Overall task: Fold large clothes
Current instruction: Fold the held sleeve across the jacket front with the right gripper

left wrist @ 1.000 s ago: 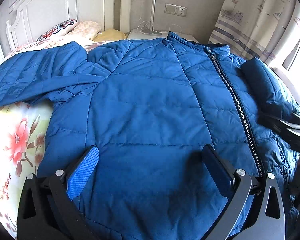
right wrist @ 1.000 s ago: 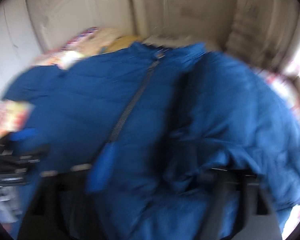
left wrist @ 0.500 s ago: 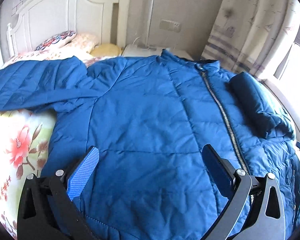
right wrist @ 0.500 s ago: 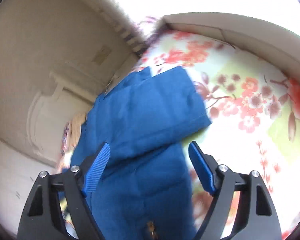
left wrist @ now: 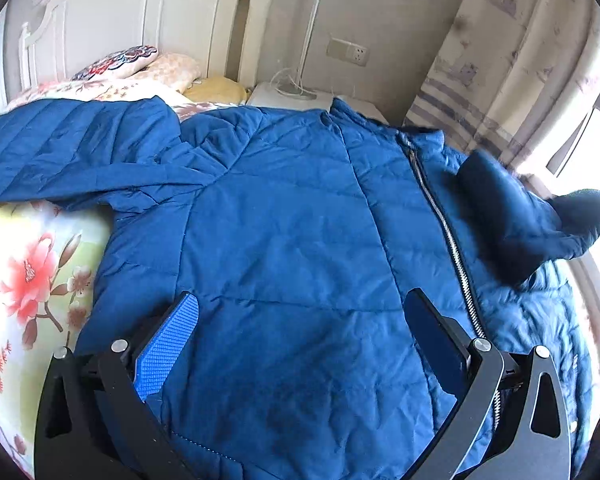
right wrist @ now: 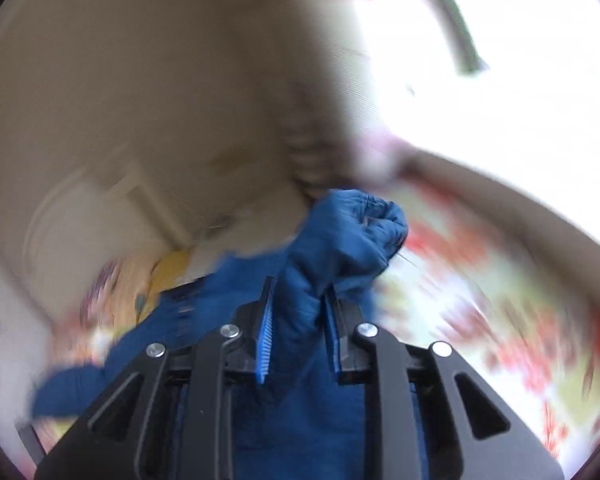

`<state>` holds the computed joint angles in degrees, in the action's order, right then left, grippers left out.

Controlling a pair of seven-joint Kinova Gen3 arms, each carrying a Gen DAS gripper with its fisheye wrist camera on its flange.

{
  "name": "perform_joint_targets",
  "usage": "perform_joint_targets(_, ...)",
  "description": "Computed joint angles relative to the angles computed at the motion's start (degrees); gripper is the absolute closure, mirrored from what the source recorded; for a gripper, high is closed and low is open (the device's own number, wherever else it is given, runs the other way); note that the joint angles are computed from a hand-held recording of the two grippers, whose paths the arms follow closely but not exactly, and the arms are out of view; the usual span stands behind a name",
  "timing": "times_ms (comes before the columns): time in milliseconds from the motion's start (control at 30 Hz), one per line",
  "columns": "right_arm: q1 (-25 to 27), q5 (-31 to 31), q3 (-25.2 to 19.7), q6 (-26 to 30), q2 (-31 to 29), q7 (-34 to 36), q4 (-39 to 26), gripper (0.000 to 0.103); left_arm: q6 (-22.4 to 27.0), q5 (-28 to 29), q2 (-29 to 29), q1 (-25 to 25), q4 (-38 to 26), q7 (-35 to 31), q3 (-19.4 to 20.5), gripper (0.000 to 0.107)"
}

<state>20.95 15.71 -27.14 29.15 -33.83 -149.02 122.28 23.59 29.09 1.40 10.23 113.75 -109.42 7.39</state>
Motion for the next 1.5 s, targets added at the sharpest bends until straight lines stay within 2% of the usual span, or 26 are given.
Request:
perform_joint_targets(67, -0.35, 4.21, -5.31, 0.26, 2.88, 2.36, -4.88, 0.081, 1.29, 4.66, 0.16, -1.7, -0.02, -3.04, -0.19, 0.009)
perform_joint_targets(100, -1.95, 6.54, -7.96, -0.66, 5.54, 4.67, -7.53, 0.074, 2.32, 6.99, 0.36, -3.1, -0.17, -4.78, 0.2, 0.009)
perform_joint_targets(167, -4.69, 8.77, -11.74, -2.18, 10.76, 8.61, -11.97, 0.051, 3.37, 11.65, 0.58, -3.62, 0.19, -8.64, -0.8, 0.009)
perform_joint_targets(200, -6.15, 8.49, -14.03, -3.44, 13.41, 10.94, -13.94, 0.027, 3.8, 13.65, 0.62, -3.47, 0.34, -10.07, -1.69, 0.009)
perform_joint_targets(233, -7.37, 9.14, -15.25, -3.77, 16.07, 13.09, -15.65, 0.023, 4.01, 14.75, 0.57, -3.79, 0.51, -10.94, -1.77, 0.009)
perform_joint_targets(300, -10.84, 11.86, -16.14, -2.44, 19.58, 14.59, -18.5, 0.023, 4.19, 16.07, 0.52, -4.09, 0.79, -12.3, -1.84, 0.009)
perform_joint_targets(367, -15.05, 11.62, -13.3, -3.8, 19.73, 13.81, -18.15, 0.023, 3.99, 15.94, 0.4, -3.97, 0.93, -12.27, -1.76, 0.009)
perform_joint_targets(467, -18.96, 10.27, -7.35, -4.8, 16.24, 12.3, -14.34, 0.023, 4.23, 15.97, 0.46, -3.98, 0.87, -12.51, -1.83, 0.009)
perform_joint_targets(567, -17.0, 10.59, -3.61, -2.42, 12.78, 9.83, -9.65, 0.023, 4.77, 16.36, 0.47, -4.13, 0.76, -12.74, -1.96, 0.009)
perform_joint_targets(700, -16.76, 5.83, 4.44, 4.6, 10.35, 8.37, -4.9, 0.023, 5.54, 17.43, 0.78, -4.53, 0.5, -13.47, -2.1, 0.009)
perform_joint_targets(800, -16.37, 4.5, 8.76, 6.93, 10.29, 8.22, 0.43, 0.023, 6.18, 21.07, 0.79, -4.74, 0.92, -16.31, -3.2, 0.009)
perform_joint_targets(900, -15.37, 5.37, 10.03, 3.42, 12.01, 5.71, 5.4, 0.024, 7.56, 28.06, 0.44, -7.42, 2.33, -21.42, -3.39, 0.009)
perform_joint_targets(967, -16.78, 3.25, 14.44, -0.46, 12.1, 6.28, 7.04, 0.025, 6.75, 32.55, -0.08, -8.19, 3.77, -24.24, -3.93, 0.01)
perform_joint_targets(1033, -18.04, 1.67, 17.59, -3.29, 11.95, 8.06, 8.39, 0.025, 5.99, 34.05, -0.82, -8.65, 4.05, -24.04, -4.31, 0.011)
perform_joint_targets(1100, -18.53, -1.51, 20.48, -5.61, 11.6, 11.66, 9.44, 0.025, 5.12, 31.84, -0.68, -8.72, 2.98, -20.23, -4.28, 0.013)
perform_joint_targets(1167, -18.85, -3.71, 20.76, -5.76, 9.89, 13.12, 9.51, 0.025, 5.66, 28.55, 0.13, -8.77, 1.01, -15.57, -4.31, 0.019)
perform_joint_targets(1300, -17.16, -6.12, 20.16, -6.66, 9.94, 15.83, 9.66, 0.025, 4.28, 20.93, 3.3, -0.3, -4.11, -6.25, -11.41, 0.02)
perform_joint_targets(1367, -16.68, -6.94, 19.74, -7.06, 9.82, 16.4, 9.79, 0.025, 4.8, 17.27, 5.17, 0.74, -6.72, -1.59, -12.21, 0.025)
perform_joint_targets(1433, -16.45, -8.31, 19.74, -7.29, 9.47, 17.3, 9.96, 0.025, 7.38, 13.19, 7.72, 0.07, -10.33, 3.04, -11.07, 0.041)
perform_joint_targets(1467, -16.49, -8.77, 20.0, -7.59, 9.53, 17.79, 10.08, 0.025, 7.75, 10.86, 8.78, 1.34, -11.37, 5.12, -11.75, 0.043)
perform_joint_targets(1500, -16.46, -9.19, 20.08, -7.74, 9.54, 18.2, 10.14, 0.025, 7.2, 8.53, 9.3, 3.66, -11.65, 6.48, -13.32, 0.063)
